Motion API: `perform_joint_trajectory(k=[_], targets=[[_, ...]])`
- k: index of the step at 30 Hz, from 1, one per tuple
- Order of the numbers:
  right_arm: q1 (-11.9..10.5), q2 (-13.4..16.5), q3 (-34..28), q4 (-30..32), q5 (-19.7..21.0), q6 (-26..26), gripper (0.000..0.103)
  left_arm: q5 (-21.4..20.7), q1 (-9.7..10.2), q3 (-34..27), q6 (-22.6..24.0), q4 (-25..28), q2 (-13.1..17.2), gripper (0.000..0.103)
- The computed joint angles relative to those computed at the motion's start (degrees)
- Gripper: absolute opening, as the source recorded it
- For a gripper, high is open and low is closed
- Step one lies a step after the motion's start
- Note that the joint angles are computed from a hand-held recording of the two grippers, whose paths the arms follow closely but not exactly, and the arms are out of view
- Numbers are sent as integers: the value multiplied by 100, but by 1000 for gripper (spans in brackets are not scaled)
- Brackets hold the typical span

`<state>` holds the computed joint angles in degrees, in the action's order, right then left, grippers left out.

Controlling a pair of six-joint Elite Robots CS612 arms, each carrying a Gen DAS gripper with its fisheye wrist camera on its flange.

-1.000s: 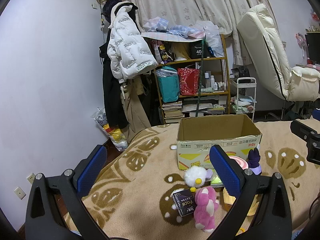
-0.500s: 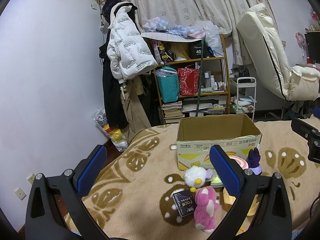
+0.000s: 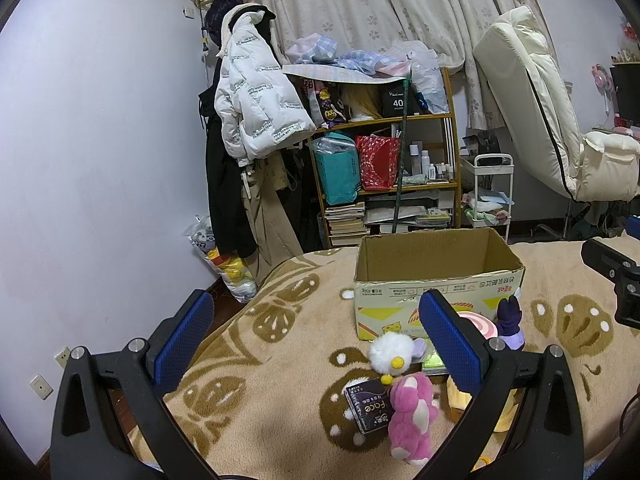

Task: Organize soft objects

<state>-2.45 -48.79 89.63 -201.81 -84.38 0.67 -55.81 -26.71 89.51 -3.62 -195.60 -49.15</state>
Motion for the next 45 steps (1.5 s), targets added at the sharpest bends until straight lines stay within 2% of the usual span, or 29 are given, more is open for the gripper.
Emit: perform_joint_trajectory(k=[4,9,20,21,27,36,39,45], targets=[[-14,7,13,-111,46,84,103,4,1,9,-1,10,-5,101],[-5,-70,43,236,-23,-117,103,5,-2,-6,1,12,1,101],[-14,-48,42,190,37,-66,103,-120,59,-4,-100,222,4,101],[-42,7,51,-17,101,-19,103,-110,60,-10,-98,261,6,101],[-71,47,18,41,200,38,103,-97,61,-127,-135,684,16,101],[-31,204,-242,97,269,-319,103,-92,87,-297,-236,1251,62,101],[-18,266,-345,180,240,-518,103,-212,111,-422,-365,1546,87,101],[-13,323,-489,554,224,-414,103,-385,144,-562,-511,1920,145,101]])
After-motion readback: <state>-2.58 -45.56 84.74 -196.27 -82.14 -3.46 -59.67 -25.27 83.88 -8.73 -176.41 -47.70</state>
